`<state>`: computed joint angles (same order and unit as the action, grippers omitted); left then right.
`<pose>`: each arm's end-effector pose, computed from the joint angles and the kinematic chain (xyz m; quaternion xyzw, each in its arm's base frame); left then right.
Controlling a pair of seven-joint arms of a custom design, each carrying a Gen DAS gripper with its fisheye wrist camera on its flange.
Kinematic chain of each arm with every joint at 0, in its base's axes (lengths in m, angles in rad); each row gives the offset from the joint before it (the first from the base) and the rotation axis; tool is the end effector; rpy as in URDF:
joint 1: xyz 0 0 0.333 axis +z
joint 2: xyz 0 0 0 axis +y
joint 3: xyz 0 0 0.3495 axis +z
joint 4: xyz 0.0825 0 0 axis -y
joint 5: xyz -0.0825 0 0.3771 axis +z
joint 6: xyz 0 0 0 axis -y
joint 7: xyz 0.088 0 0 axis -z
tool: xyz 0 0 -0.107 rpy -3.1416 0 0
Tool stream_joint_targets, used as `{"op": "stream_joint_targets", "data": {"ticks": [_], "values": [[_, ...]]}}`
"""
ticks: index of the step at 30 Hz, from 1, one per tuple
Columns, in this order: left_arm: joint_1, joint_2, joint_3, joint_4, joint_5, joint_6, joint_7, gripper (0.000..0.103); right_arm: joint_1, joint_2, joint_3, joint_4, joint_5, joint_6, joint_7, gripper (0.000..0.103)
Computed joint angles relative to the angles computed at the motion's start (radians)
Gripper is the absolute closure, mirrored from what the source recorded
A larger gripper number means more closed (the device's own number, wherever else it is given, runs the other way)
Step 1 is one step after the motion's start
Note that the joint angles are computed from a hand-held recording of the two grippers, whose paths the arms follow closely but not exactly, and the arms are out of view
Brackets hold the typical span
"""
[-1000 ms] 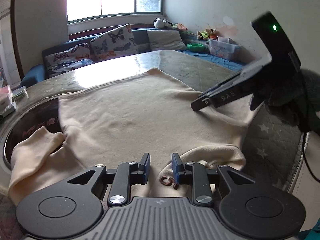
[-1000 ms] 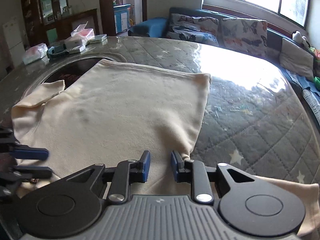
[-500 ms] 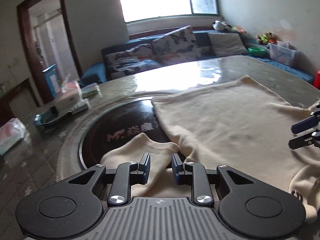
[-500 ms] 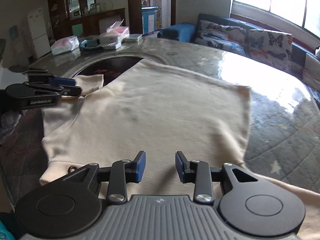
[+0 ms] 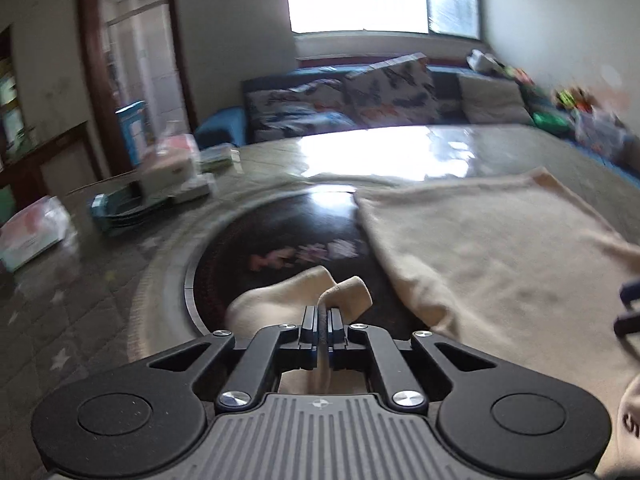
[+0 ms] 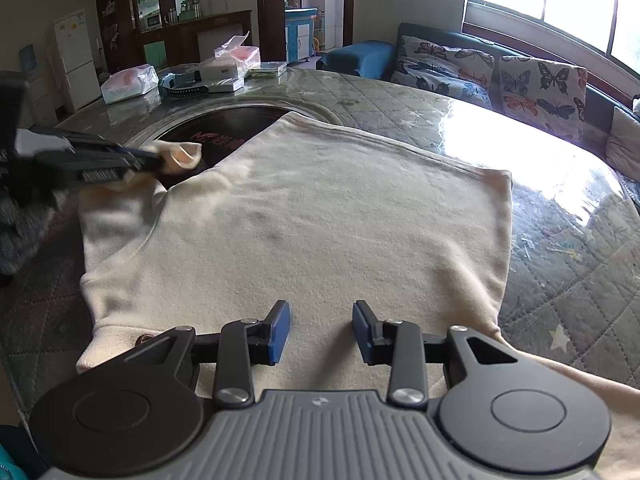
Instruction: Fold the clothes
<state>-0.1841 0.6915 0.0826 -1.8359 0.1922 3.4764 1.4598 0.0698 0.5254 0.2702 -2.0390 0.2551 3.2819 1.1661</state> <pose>0.7001 -0.1056 0.2970 -0.5464 0.7036 -0.3323 0.3099 0.6324 0.1757 0.3056 -0.7762 0.5189 -0.1961 0.2997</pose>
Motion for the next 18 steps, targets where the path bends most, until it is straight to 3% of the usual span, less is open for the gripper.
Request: {"op": "stream_joint_targets", "data": {"ticks": [3,8,14,18], "values": [[-0.022,-0.039,0.053,-0.061,-0.093,0.051,-0.036,0.099,0.009,-0.001,-0.009,0.000,-0.001,-0.001,0.001,0.068],[0.007,-0.095,0.075,-0.164,-0.214,0.109,-0.080,0.099,0.026,-0.002,-0.026,0.001,0.000,-0.001,0.002,0.067],[0.065,-0.100,0.058,-0.206,-0.230,0.088,-0.091,0.100,0.064,-0.005,-0.063,0.006,0.001,-0.007,0.002,0.065],[0.015,-0.085,0.110,-0.201,-0.261,0.062,-0.054,0.097,0.113,-0.015,-0.108,0.005,0.000,-0.011,-0.004,0.064]]}}
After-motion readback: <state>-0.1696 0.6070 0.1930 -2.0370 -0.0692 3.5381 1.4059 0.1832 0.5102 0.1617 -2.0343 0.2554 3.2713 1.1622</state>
